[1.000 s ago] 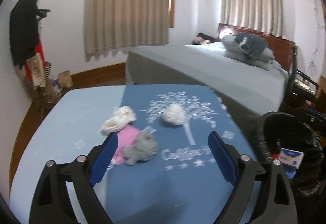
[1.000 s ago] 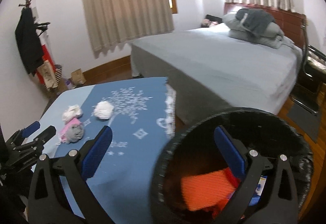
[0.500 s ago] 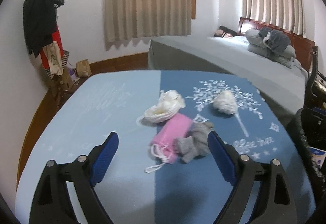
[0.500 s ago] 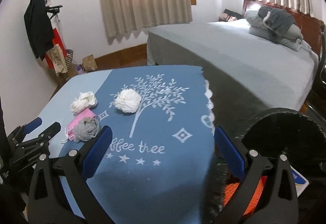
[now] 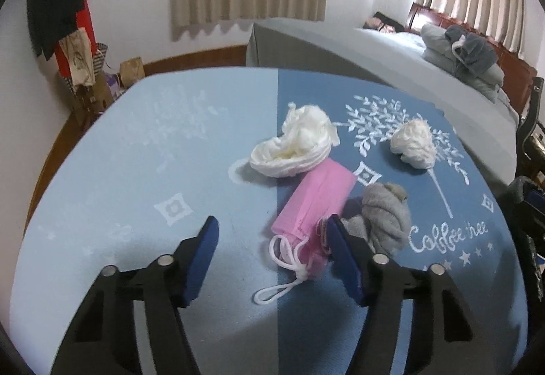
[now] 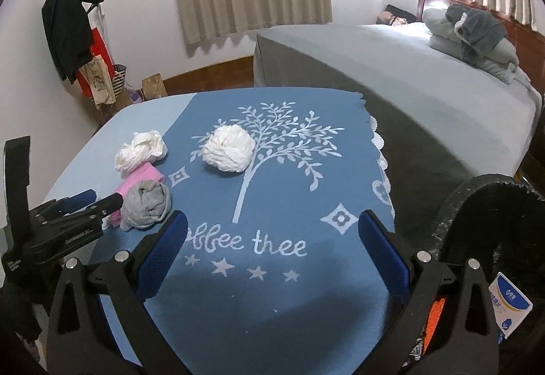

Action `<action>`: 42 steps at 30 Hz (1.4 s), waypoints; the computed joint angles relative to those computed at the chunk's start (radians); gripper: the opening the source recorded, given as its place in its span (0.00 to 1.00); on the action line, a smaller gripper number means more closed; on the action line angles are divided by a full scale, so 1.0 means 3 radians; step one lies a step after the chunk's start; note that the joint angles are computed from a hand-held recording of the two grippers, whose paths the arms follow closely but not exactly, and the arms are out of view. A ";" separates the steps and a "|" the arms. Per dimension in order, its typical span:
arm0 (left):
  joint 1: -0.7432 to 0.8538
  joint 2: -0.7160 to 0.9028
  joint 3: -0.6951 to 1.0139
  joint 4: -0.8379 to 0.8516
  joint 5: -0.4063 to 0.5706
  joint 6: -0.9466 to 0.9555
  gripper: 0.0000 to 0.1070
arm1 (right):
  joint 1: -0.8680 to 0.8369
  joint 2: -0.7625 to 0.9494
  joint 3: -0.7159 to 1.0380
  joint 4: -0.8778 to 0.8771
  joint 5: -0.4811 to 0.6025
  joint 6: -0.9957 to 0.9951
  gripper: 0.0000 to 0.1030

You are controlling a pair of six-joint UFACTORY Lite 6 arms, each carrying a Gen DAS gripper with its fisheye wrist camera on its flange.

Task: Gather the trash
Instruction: 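Grasp the pink mask with the left tool and lift it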

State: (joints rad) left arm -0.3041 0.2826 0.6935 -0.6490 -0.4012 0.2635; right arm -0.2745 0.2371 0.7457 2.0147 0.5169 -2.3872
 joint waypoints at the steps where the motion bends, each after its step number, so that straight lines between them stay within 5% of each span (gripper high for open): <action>1: 0.0022 0.0030 0.0029 0.0037 0.0049 -0.0026 0.54 | 0.0006 0.0006 -0.0001 0.0005 -0.0003 -0.0006 0.95; 9: -0.0022 0.0082 0.0087 0.0309 0.0154 -0.0133 0.14 | 0.0075 0.0035 -0.0009 0.0075 -0.0038 -0.0055 0.95; 14: -0.0079 -0.0171 -0.0154 0.0332 -0.0022 -0.0230 0.08 | 0.0091 -0.0004 -0.0042 0.0084 -0.0042 -0.0070 0.95; 23: -0.0057 -0.0778 -0.0740 -0.0025 -0.0061 -0.0028 0.09 | 0.0152 -0.0018 -0.0079 0.0141 -0.0039 -0.0118 0.95; 25: 0.0012 -0.0801 -0.0779 0.0206 -0.0015 -0.0228 0.16 | 0.0179 -0.0021 -0.0092 0.0158 -0.0045 -0.0132 0.95; 27: 0.0032 -0.0801 -0.0779 0.0211 -0.0035 -0.0246 0.40 | 0.0206 -0.0041 -0.0112 0.0170 -0.0056 -0.0136 0.95; 35: 0.0099 -0.0314 -0.0341 0.0250 0.0077 -0.0199 0.51 | 0.0205 -0.0082 -0.0134 0.0189 -0.0077 -0.0160 0.95; 39: 0.0182 -0.0218 -0.0276 0.0575 0.0167 -0.0462 0.16 | 0.0211 -0.0075 -0.0133 0.0186 -0.0067 -0.0158 0.95; 42: 0.0198 -0.0296 -0.0359 0.0755 0.0092 -0.0626 0.09 | 0.0255 -0.0065 -0.0126 0.0192 -0.0066 -0.0151 0.95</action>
State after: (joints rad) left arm -0.2446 0.1939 0.5856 -0.4223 -0.3735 0.0756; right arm -0.1979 0.2175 0.7078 2.0724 0.4971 -2.4324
